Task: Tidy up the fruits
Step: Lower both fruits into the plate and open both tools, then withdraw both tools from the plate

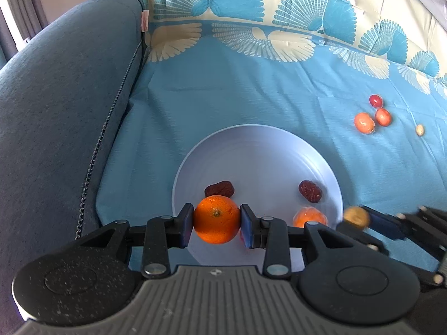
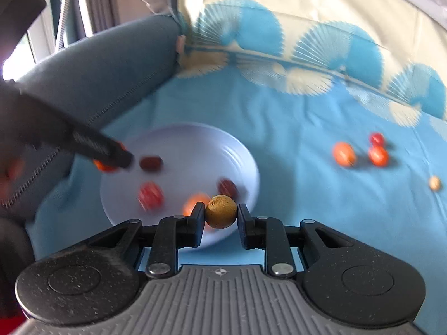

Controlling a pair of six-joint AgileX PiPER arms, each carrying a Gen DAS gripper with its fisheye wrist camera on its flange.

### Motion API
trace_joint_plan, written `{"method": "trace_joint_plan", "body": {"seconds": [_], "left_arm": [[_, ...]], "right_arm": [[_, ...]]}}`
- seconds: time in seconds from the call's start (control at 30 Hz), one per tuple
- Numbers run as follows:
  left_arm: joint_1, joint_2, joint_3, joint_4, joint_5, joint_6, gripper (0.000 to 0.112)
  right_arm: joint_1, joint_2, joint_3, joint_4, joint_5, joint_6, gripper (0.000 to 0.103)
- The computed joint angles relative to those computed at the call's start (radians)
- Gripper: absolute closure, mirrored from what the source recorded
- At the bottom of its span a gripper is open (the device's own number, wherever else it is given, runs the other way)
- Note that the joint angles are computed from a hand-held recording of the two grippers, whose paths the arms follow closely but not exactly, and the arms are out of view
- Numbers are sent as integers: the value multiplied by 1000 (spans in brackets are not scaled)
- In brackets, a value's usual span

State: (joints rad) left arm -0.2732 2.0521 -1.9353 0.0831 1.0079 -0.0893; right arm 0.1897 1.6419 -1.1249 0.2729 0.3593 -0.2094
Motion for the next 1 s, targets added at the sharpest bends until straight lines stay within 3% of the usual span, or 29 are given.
{"method": "trace_joint_plan", "body": {"seconds": [0.13, 0.17, 0.2, 0.27, 0.33, 0.4, 0.5, 0.67, 1.0], "left_arm": [[3, 46, -61, 5, 22, 4, 72], [5, 59, -84, 6, 35, 4, 60], [8, 67, -104, 4, 47, 1, 31], [7, 35, -64, 36, 3, -49, 10], [3, -9, -11, 60, -34, -69, 10], [6, -6, -48, 39, 46, -25, 10], [-9, -59, -8, 68, 104, -43, 10], [-44, -202, 106, 96, 184, -79, 10], [-101, -566, 393, 102, 206, -179, 10]], "right_arm": [[12, 71, -84, 51, 0, -75, 77], [16, 84, -99, 48, 2, -85, 77], [20, 97, -119, 42, 13, -94, 75], [40, 106, -149, -49, 35, -22, 55], [46, 85, -140, -94, 35, 25, 30], [41, 51, -122, -73, 61, 18, 20], [34, -16, -98, -69, 147, 88, 9], [12, -117, -89, 14, 339, 201, 1], [204, -464, 48, -326, 437, 582, 1]]}}
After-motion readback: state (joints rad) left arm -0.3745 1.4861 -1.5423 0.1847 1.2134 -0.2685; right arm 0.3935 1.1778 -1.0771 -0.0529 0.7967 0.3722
